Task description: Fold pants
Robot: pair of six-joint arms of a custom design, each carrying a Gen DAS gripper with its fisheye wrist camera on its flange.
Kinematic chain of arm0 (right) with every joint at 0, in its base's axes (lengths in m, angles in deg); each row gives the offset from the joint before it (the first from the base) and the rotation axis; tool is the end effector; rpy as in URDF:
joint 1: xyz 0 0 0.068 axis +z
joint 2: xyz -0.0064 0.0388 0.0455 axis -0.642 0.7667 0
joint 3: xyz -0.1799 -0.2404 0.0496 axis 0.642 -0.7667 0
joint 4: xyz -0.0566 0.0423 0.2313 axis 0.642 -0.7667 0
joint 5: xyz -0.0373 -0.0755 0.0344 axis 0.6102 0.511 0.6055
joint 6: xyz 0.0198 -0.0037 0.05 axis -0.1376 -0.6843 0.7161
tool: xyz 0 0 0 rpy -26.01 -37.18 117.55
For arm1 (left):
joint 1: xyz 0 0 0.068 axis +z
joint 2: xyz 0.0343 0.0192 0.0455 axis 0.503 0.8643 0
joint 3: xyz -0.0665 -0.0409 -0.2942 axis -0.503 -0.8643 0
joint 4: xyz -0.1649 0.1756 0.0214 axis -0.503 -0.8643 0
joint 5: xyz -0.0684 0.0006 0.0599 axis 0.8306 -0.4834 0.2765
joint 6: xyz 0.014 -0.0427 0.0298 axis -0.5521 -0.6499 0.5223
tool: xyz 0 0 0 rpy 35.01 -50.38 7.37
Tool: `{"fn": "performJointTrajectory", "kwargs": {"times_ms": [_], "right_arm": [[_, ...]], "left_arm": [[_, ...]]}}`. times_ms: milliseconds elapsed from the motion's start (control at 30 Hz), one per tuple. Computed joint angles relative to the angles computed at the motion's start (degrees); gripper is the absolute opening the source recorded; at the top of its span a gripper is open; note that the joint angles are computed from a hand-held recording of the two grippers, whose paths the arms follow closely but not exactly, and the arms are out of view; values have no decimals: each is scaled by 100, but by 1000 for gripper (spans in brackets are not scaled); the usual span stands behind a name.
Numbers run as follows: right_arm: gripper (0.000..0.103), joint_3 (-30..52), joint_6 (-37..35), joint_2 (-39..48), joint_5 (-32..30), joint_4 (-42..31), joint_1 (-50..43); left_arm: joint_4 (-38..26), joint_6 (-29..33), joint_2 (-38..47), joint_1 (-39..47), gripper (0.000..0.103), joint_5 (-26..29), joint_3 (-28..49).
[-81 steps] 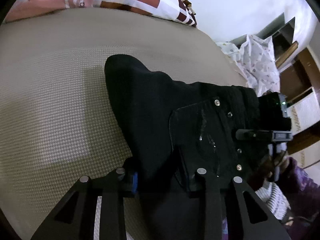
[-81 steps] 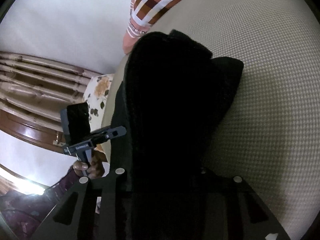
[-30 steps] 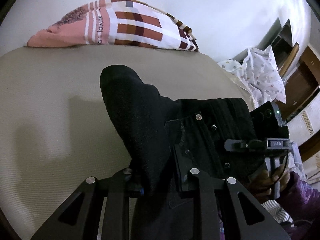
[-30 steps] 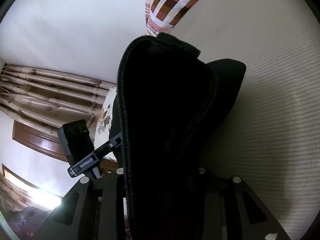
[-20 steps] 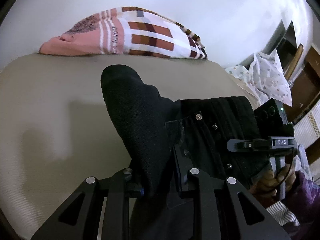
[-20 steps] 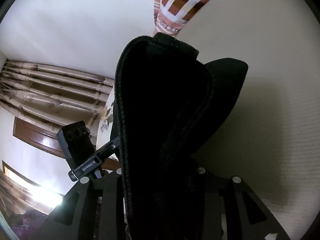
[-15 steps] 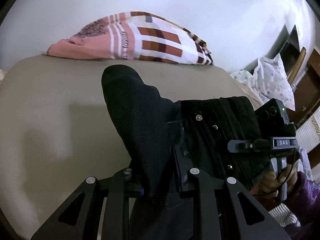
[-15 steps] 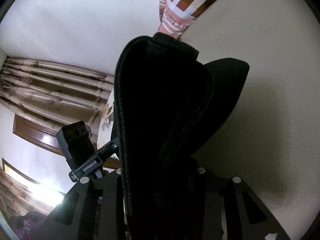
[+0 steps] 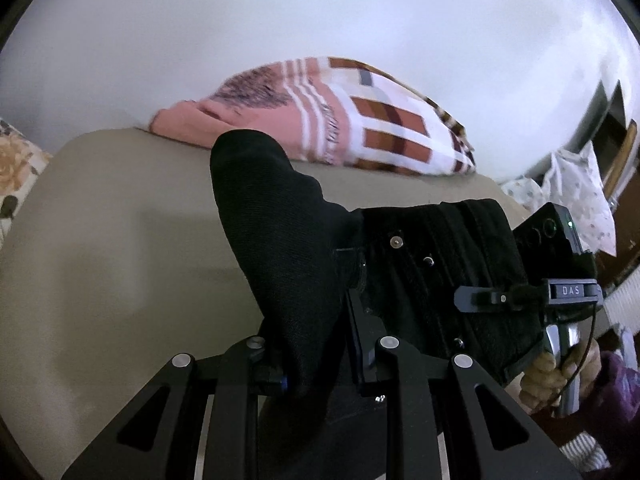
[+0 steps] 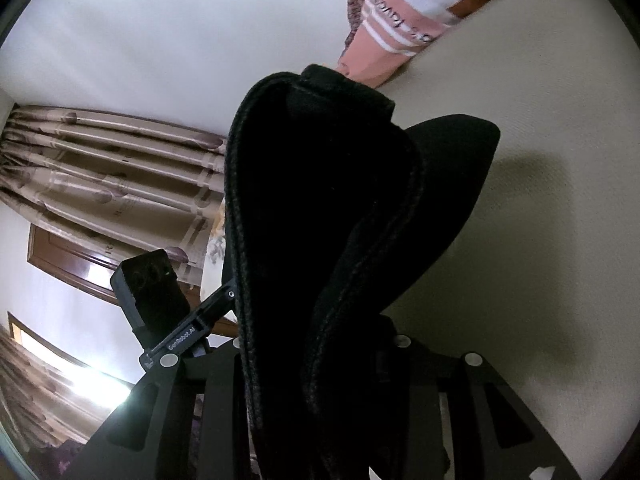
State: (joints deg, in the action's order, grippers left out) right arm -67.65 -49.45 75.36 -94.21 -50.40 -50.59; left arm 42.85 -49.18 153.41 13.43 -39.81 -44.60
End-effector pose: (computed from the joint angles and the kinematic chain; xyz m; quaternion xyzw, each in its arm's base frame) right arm 0.1845 -0.0012 0.1541 0.0339 0.8171 0.5492 0.1721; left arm 0.1932 -0.0692 0.2198 0.1591 0.9141 -0.1993 0.3152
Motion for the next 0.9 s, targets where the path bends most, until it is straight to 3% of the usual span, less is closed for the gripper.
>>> {"fn": "performJointTrajectory", "kwargs": {"times_ms": [100,267,567,900], "right_arm": [[30,128,1247,467,211,1539,585],[30,679,2108,1258,459,2639,1107],[30,1835,2514,2554,615,3114,1390],[30,2812,2420,3340,903,2762,1615]], "left_arm": [[136,228,343,395,22,125,220],[419,469,1009,812,22,191,641],[804,672,2213,1224,22,216,1399],[1126,812,3183,1444,22,158,1858]]}}
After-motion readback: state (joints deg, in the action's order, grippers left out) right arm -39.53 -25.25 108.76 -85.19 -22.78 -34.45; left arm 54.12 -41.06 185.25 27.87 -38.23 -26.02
